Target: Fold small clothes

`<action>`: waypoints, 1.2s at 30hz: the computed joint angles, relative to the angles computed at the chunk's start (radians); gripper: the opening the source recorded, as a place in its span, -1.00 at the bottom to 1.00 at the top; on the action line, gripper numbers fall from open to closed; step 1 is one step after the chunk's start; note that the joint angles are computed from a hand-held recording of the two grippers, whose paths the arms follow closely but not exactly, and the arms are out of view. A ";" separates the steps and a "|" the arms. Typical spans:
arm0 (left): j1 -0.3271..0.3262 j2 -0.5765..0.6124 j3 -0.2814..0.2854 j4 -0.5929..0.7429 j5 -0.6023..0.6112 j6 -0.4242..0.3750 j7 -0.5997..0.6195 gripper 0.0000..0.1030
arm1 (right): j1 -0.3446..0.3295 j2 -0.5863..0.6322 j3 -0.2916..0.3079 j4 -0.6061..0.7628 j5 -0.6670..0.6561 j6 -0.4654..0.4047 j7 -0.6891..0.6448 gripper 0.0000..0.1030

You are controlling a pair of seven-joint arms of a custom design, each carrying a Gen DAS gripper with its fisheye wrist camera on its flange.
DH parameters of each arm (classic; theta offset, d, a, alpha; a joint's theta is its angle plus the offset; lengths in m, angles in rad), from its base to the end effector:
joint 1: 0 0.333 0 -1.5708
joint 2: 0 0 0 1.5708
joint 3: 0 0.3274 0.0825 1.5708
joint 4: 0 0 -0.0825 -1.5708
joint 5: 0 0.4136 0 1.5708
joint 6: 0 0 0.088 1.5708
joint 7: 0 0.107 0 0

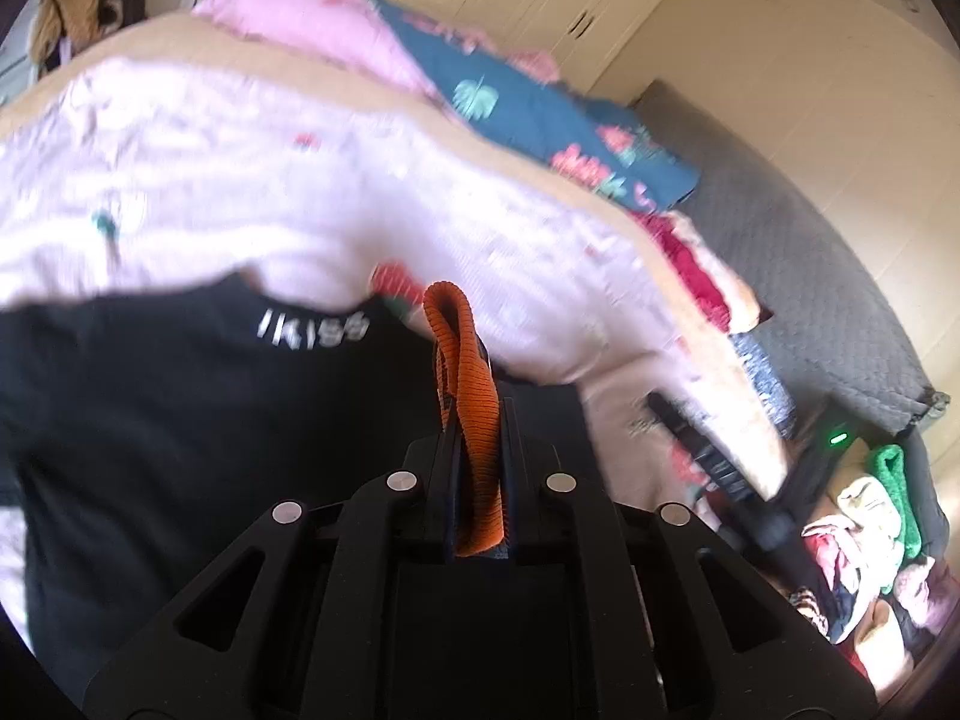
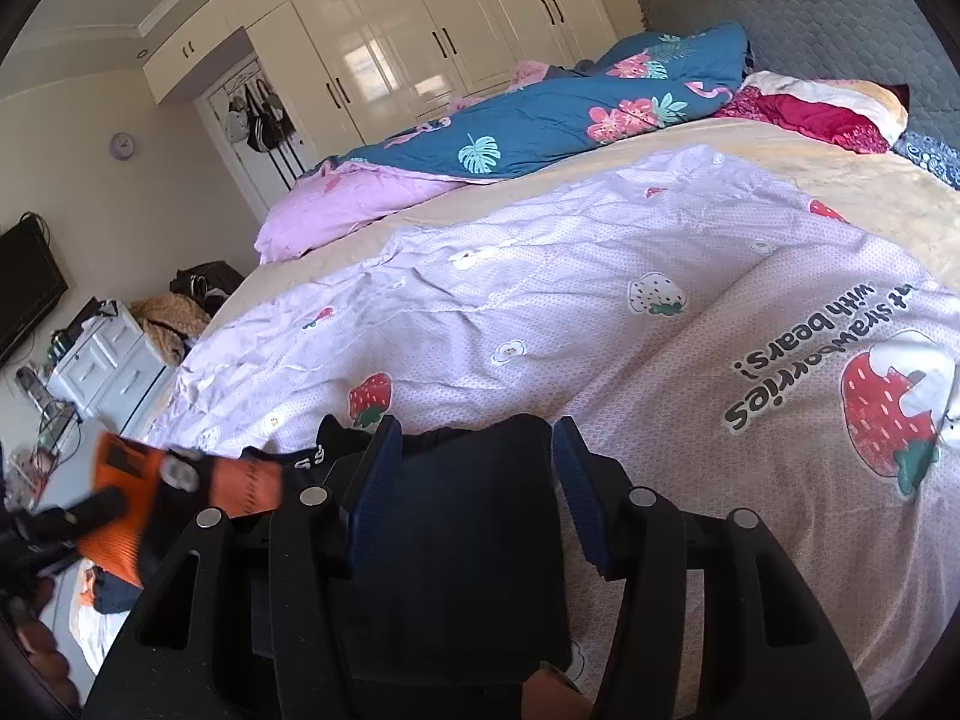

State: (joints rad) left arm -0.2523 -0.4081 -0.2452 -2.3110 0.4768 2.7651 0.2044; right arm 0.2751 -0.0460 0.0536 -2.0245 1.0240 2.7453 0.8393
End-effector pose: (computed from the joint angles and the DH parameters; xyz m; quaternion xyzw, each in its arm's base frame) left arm 0.4265 -0.2715 0.5935 -0.7640 0.4658 -0.4181 0.1567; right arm 0.5880 0.1651 0.5421 -0.6948 0.5410 -0.0830 0.4665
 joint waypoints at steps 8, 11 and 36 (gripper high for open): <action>0.037 -0.108 -0.030 -0.003 0.081 -0.021 -0.061 -0.93 | 0.002 -0.002 0.002 0.000 -0.008 -0.023 -0.002 -0.01; 0.040 -0.146 -0.033 -0.027 0.082 -0.054 -0.068 -0.93 | 0.006 -0.005 0.004 -0.002 -0.010 -0.021 -0.009 -0.01; -0.009 -0.234 0.036 -0.259 -0.051 -0.216 -0.057 -0.91 | 0.059 0.005 0.045 -0.029 -0.205 -0.018 0.015 -0.01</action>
State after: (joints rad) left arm -0.2611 -0.6424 -0.2089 -2.5703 0.4262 2.5491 0.1472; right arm 0.3338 -0.0412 0.0983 -2.0540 0.8189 2.7274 0.8541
